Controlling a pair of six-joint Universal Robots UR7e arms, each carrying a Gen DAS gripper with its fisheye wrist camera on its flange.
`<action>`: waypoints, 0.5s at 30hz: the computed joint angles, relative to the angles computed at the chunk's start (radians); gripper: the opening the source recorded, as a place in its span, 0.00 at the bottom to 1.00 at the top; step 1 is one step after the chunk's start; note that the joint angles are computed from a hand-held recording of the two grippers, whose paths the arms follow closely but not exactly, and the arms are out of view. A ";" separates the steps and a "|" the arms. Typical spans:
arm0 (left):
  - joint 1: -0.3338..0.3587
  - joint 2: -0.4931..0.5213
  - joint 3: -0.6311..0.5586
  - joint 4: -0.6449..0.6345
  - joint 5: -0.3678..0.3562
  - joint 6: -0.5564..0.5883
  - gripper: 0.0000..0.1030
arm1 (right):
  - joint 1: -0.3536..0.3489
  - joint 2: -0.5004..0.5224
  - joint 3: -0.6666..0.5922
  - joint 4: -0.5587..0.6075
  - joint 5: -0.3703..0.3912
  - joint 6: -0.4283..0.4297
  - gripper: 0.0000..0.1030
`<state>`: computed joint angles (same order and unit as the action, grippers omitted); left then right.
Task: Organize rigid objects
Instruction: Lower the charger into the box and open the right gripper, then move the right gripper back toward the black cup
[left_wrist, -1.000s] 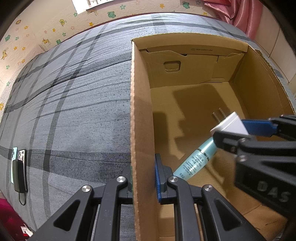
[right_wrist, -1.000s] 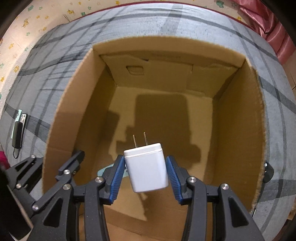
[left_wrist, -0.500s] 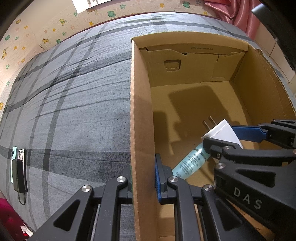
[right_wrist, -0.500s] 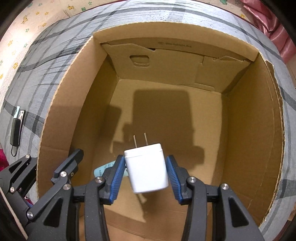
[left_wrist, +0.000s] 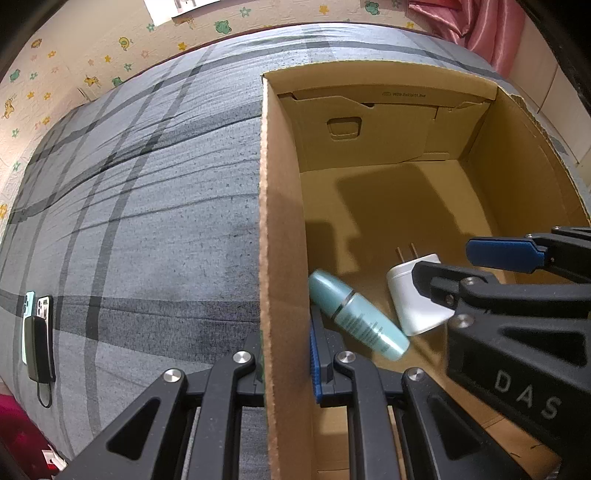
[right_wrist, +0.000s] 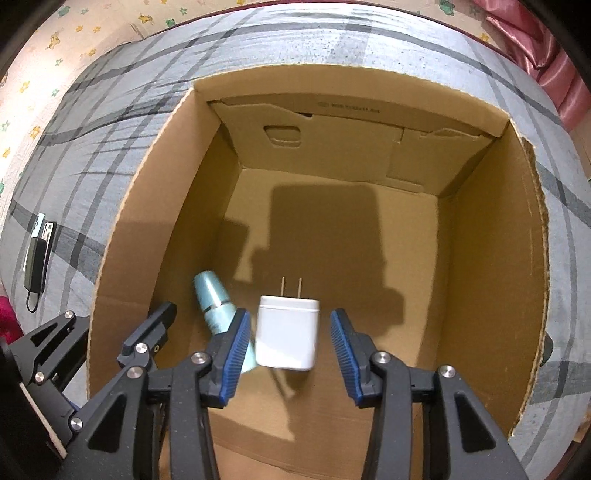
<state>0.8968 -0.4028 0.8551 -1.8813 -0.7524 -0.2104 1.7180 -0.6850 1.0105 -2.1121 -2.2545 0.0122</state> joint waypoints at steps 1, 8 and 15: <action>0.000 0.000 0.000 -0.001 0.000 0.000 0.14 | -0.001 -0.004 0.003 -0.003 0.002 0.005 0.47; 0.001 -0.003 0.001 0.001 -0.003 0.000 0.14 | 0.001 -0.026 0.026 -0.020 0.010 0.011 0.47; -0.001 -0.002 0.003 0.000 -0.001 -0.002 0.14 | 0.023 -0.054 0.058 -0.065 -0.028 -0.012 0.56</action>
